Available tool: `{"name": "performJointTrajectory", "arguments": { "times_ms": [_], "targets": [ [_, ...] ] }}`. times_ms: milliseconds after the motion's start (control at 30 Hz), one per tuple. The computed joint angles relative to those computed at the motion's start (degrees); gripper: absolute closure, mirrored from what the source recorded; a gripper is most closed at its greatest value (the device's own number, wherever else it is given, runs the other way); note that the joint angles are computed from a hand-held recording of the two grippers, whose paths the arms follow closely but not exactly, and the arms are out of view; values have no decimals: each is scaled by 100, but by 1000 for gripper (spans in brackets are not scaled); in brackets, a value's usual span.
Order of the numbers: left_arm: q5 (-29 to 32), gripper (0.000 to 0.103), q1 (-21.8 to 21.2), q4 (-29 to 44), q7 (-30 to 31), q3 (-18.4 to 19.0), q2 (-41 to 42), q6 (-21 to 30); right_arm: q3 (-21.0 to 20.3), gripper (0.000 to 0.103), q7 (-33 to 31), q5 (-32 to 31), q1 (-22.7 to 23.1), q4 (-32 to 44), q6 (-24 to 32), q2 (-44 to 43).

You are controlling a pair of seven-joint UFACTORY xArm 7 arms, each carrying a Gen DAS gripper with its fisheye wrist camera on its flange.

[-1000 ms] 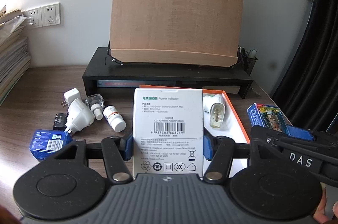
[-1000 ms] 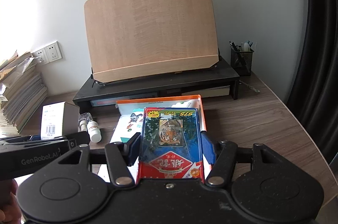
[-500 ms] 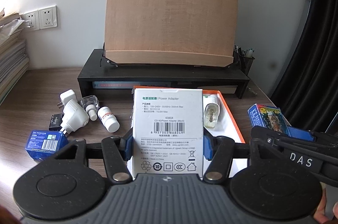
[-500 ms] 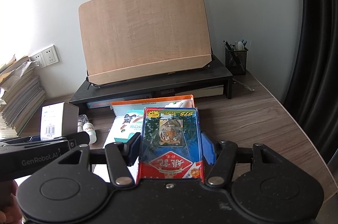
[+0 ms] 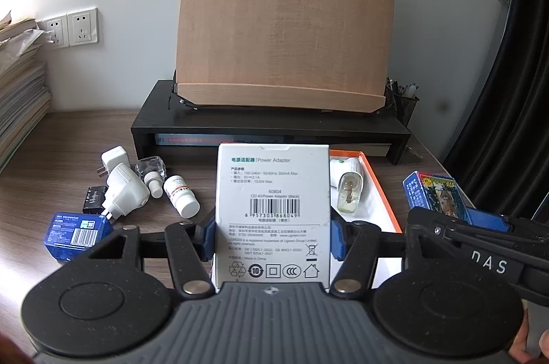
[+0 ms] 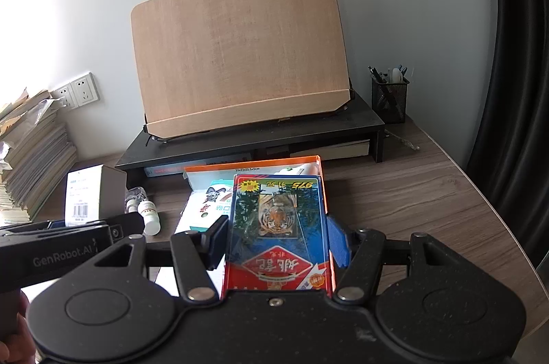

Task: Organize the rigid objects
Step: 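Lift and carry both held boxes toward the orange-rimmed box, then hold both boxes above the orange-rimmed box, moving them over its rim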

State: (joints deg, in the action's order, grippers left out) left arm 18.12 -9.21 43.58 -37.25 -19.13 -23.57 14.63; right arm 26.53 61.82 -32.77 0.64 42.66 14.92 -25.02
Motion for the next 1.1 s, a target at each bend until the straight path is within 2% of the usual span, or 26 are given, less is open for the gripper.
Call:
{"name": "performJointTrajectory", "arguments": {
  "times_ms": [367, 1100],
  "targets": [
    [46, 43, 6, 104, -16, 26, 172, 19, -14, 32, 104, -118, -3, 107, 21, 174],
    [175, 43, -94, 255, -41, 142, 391, 135, -294, 32, 231, -380, 225, 253, 57, 502]
  ]
}}
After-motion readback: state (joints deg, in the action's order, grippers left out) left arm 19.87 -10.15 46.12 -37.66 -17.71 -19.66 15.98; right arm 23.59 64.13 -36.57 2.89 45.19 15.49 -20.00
